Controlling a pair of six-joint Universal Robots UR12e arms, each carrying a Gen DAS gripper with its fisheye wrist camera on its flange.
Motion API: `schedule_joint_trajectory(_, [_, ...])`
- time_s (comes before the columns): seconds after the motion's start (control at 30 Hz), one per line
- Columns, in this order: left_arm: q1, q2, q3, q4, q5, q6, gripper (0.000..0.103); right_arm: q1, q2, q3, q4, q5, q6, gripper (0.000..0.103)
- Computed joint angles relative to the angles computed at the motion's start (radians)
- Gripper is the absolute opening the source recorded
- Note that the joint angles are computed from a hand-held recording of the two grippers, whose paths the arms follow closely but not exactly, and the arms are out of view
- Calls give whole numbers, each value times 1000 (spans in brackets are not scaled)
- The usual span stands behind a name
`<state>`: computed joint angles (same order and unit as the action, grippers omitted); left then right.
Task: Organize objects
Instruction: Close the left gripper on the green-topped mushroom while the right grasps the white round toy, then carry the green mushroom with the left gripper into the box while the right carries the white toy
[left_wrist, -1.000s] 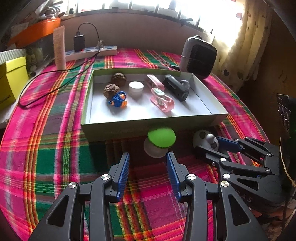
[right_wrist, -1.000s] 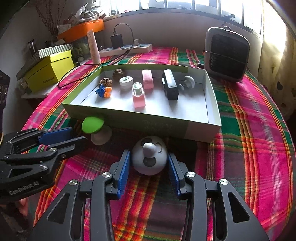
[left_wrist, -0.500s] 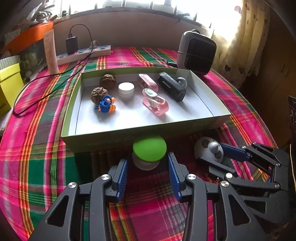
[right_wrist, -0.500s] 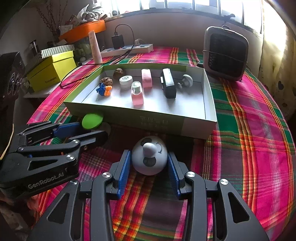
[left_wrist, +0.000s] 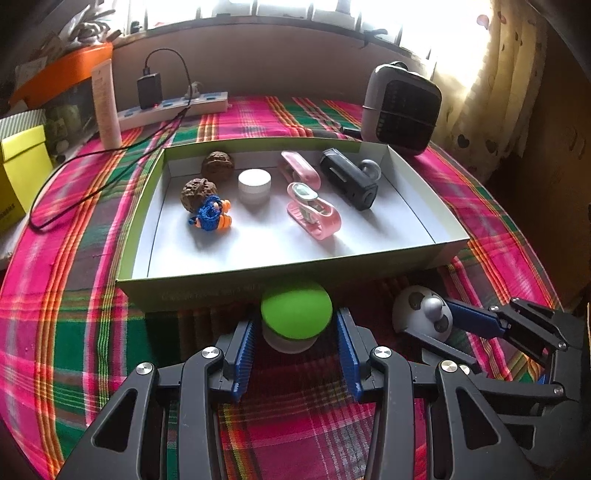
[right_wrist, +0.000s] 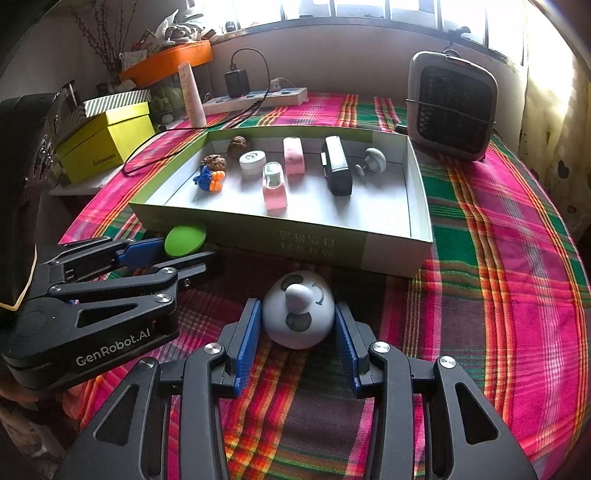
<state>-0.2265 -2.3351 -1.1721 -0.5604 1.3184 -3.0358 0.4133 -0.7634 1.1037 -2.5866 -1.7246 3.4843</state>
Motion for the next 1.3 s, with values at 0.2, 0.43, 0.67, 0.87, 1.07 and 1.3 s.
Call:
schedule_joint_trajectory(0.2, [2,1,-2,0,-8,-16,39,0,0,-1,1,0,0,41])
schedule_joint_trajectory(0.43, [3,5,-10,11,-4,-24,30,1,0,-1,3,-4,-1,41])
schedule_joint_trajectory(0.67, [5,10,-20,24,-19,-18,25,1,1,-4,5,-6,-3,40])
schedule_joint_trajectory(0.87, [5,13,-27,30,-21,-15,20,2,1,-4,5,-7,-3,40])
schedule_joint_trajectory(1.07, [4,17,-36,40,-13,-9,18,2,2,-5,6,-7,-2,40])
schedule_joint_trajectory(1.3, [2,23,-50,57,-10,2,15,3,2,-5,8,-12,-4,40])
